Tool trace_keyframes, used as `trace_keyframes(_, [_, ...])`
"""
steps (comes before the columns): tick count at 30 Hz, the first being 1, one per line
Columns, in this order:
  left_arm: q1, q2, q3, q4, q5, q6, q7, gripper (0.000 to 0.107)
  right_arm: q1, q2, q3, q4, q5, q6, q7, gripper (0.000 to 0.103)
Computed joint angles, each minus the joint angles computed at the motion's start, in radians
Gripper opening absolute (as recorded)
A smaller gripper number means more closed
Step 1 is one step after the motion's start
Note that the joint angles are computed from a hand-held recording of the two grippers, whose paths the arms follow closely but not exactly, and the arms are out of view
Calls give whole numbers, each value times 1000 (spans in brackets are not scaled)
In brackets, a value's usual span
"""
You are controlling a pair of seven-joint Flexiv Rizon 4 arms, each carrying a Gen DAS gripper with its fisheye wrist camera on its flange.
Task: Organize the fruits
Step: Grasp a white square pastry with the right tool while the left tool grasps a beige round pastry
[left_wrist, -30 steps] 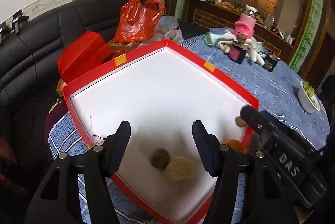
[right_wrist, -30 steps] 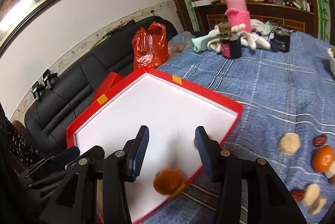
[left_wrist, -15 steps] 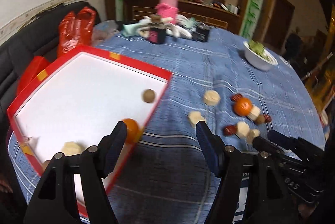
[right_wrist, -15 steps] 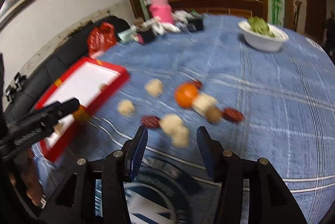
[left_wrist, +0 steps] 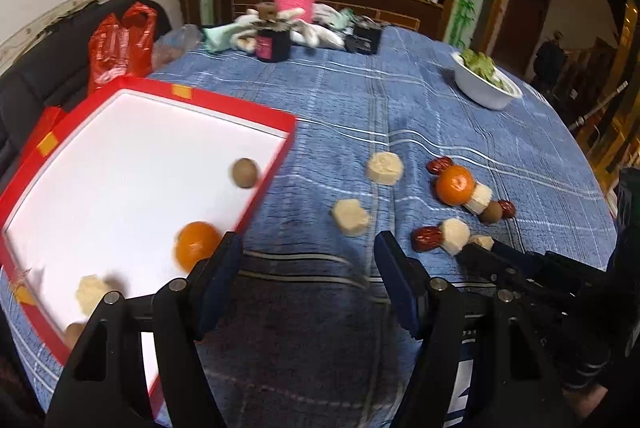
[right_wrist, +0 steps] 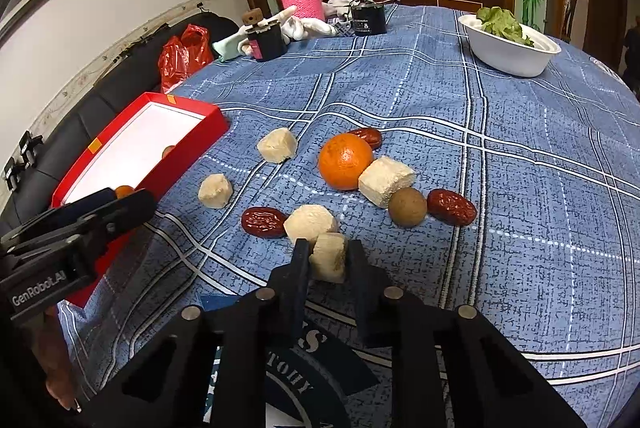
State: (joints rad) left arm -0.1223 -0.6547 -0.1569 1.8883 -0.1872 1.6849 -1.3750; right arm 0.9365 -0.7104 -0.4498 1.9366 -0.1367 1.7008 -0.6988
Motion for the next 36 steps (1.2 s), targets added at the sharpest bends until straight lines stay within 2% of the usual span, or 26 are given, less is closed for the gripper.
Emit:
trace_keyframes(4, [33,-31,-64,-37,12,-38,47,68,-12,3,14,5,8,13,0,17])
trace_keyframes(7, [-20,-54,-7,-78,-4,-64,35,68,-2,4,5,12,22,24,0,17])
trace_keyframes(12, [-30,-87,3,-122,-31,-98,18,68,-7,5,14,18,50,47,-13,17])
trace_keyframes(14, [-59,-98,37,-142,-40,-115,-6,60,-21,6,33,14,56,51,-23,17])
trace_keyframes(16, [-138,-113,137,-167,-19,-104,-49,47,-49,8,65,8,60,55,-31,17])
trace_keyframes(17, [-152,-114,153,-168,-21,-98,-55,43,-57,9,75,7,63,58,-33,17])
trace_keyframes(19, [-146,-116,149,-167,-15,-87,-64,24,-62,9,82,4,68,60,-40,17])
trace_keyframes(20, [-145,-117,149,-168,-13,-84,-69,23,-65,9,87,3,69,62,-43,17])
trace_keyframes(23, [-120,-109,121,-153,-7,-70,-68,22,-70,9,94,-1,74,62,-51,17])
trace_keyframes(26, [-102,-86,102,-110,6,-3,-72,22,-72,8,96,-2,81,64,-54,17])
trace_keyframes(30, [-29,-39,23,-22,19,64,-69,22,-54,6,77,3,96,77,-59,17])
trace_keyframes(31, [11,-28,-22,7,32,79,-63,22,-51,6,73,5,100,80,-62,17])
trace_keyframes(36, [85,-11,-103,67,59,97,-63,22,-23,2,47,9,120,87,-75,17])
